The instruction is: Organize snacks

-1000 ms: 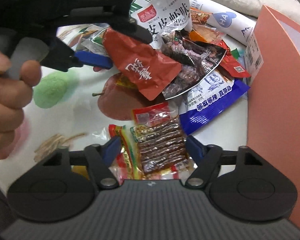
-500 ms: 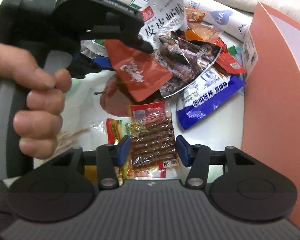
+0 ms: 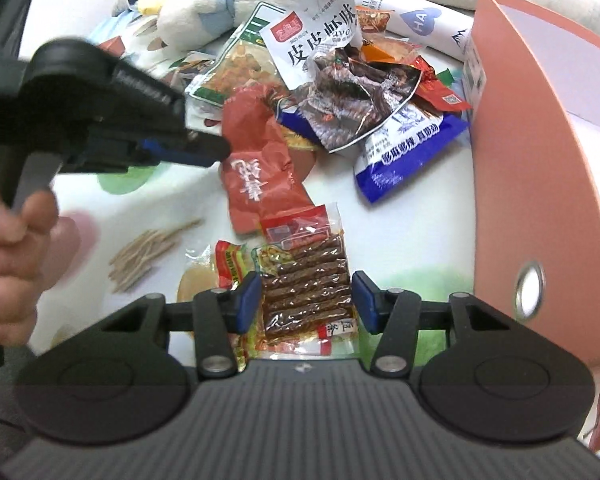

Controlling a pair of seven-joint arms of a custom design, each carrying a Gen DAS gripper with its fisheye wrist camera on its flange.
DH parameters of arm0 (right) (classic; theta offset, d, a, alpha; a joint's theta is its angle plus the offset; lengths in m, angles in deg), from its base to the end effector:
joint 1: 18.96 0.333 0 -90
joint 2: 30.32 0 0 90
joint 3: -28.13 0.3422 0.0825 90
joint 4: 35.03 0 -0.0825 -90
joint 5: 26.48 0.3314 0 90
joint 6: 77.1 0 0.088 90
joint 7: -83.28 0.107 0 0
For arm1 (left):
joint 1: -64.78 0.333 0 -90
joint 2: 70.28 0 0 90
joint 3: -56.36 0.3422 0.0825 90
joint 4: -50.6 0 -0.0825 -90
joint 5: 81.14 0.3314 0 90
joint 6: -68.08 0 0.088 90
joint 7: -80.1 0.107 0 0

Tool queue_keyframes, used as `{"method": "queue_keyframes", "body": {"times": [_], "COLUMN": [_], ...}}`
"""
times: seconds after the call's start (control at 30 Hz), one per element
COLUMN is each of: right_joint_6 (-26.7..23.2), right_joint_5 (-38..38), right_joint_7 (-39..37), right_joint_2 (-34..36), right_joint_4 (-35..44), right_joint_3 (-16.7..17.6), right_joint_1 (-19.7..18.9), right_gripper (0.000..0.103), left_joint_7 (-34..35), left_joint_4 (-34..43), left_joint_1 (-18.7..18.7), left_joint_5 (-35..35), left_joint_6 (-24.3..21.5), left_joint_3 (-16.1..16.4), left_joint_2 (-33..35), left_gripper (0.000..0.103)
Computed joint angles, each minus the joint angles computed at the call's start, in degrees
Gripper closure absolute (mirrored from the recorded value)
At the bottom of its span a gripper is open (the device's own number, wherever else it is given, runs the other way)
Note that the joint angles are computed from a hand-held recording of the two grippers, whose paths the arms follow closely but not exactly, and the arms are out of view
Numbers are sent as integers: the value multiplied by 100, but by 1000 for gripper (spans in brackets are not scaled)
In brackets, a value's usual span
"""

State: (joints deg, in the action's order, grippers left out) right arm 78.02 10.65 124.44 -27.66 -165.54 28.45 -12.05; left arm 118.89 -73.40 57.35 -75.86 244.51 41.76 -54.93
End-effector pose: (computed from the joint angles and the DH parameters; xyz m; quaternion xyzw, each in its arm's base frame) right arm 0.5118 0.0437 0.4329 -0.8148 0.5184 -0.0881 0.2442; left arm 0.5411 -0.2155 0.4161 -0.8018 0.5027 -0.3212 0.0345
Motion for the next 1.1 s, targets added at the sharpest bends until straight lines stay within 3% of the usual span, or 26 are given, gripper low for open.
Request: {"method": "queue_keyframes", "body": {"times": [0.07,0.13,0.2,0.23,0.33,0.4,0.5,0.53,0.57,0.6,0.63,0.7,0.83,0.9,1.0,1.1], "right_joint_6": [70,138,267,333,622,744,851,854,853,853,855,848,896,893,878,872], "right_joint_5": [22,114,259,347,534,698,702,717,748,747,753,810,823,864,945,994], "right_joint_7": [3,-14,-62,-113,-218,-345,-318,-320,-350,-369,-396,-497,-548,-605,-712,-757], "right_joint_2": [-144,-242,-269,-284,-343,-398,-405,-416,-433,-444,-456,-458,-414,-383,-329,-305], "right_joint_4": [-151,-265,-344,-382,-534,-624,-676,-685,-701,-712,-726,-731,-721,-704,-669,-654], "right_joint_3": [-3,-11,-10,-10,-6,-13,-35,-46,-57,-65,-69,-81,-85,-84,-77,-60], "right_joint_1": [6,21,49,63,117,145,159,158,157,157,160,168,165,160,145,133], "right_gripper": [50,50,50,50,50,50,50,50,50,50,50,50,50,50,50,50], "left_joint_7": [-37,48,454,533,710,1237,915,711,509,26,-133,254,-391,-308,-421,-381], "left_joint_4": [-234,-430,-614,-646,-494,-251,61,219,347,508,667,914,1468,1685,2003,2031], "left_joint_1": [-27,132,670,808,609,739,27,-214,-416,-676,-776,-584,-1027,-931,-1018,-969], "left_joint_5": [17,-131,-563,-661,-529,-786,-190,17,225,743,962,593,1367,1426,1640,1730], "left_joint_6": [103,244,453,468,220,-43,-246,-361,-420,-527,-586,-691,-1076,-1223,-1596,-1547], "left_joint_3": [4,-194,-851,-1023,-859,-1067,-285,-15,218,534,650,414,917,788,842,783], "left_joint_2": [-163,-279,-341,-365,-375,-236,-108,-42,20,86,181,371,668,820,1016,1105], "left_gripper": [97,97,97,97,96,94,72,57,48,47,47,45,43,43,43,44]}}
